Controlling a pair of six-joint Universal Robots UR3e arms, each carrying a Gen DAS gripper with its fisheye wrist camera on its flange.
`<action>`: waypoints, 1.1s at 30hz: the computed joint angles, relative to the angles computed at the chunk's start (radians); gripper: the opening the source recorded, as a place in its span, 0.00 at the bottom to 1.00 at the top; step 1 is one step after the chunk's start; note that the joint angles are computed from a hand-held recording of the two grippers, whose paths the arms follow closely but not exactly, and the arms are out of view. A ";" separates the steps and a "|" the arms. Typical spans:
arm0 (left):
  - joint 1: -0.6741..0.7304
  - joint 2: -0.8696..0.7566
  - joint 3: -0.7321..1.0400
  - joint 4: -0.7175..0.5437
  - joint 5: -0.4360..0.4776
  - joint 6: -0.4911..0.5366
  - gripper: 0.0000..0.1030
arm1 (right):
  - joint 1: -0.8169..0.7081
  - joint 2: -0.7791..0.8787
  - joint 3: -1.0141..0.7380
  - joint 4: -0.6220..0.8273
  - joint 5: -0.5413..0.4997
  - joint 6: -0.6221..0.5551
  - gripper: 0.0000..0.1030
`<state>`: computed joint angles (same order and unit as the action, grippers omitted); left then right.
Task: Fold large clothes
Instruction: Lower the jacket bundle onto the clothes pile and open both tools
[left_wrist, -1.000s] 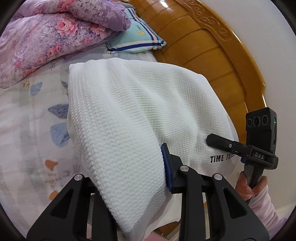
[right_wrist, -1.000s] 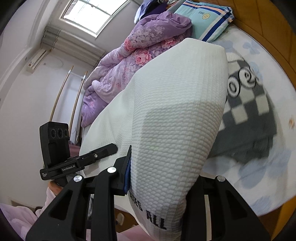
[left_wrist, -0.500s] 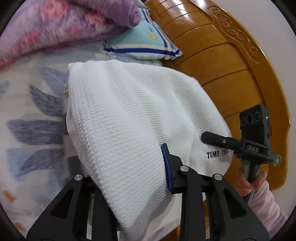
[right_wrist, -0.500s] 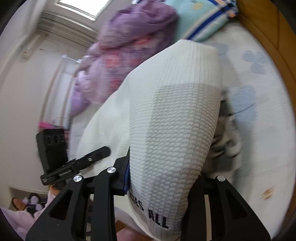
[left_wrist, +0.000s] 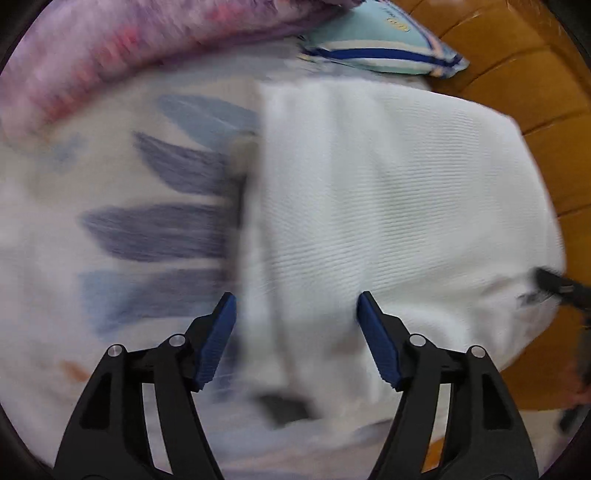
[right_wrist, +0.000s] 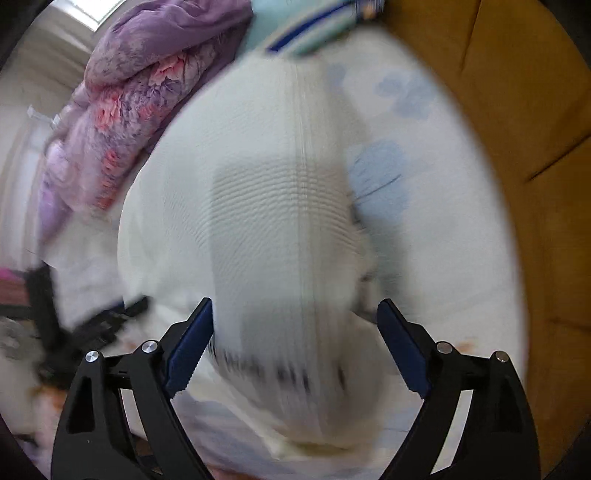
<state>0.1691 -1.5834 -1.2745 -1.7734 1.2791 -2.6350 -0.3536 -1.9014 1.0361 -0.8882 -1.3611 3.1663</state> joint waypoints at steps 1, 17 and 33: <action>-0.003 0.012 0.023 0.016 0.043 -0.006 0.64 | 0.042 0.009 -0.072 0.014 -0.053 0.019 0.82; -0.133 -0.128 -0.038 0.069 -0.080 -0.137 0.09 | -0.073 -0.135 0.423 -0.250 -0.075 -0.085 0.12; -0.167 -0.355 0.373 0.006 -0.068 -0.188 0.08 | 0.008 0.299 -0.046 -0.230 0.005 0.044 0.17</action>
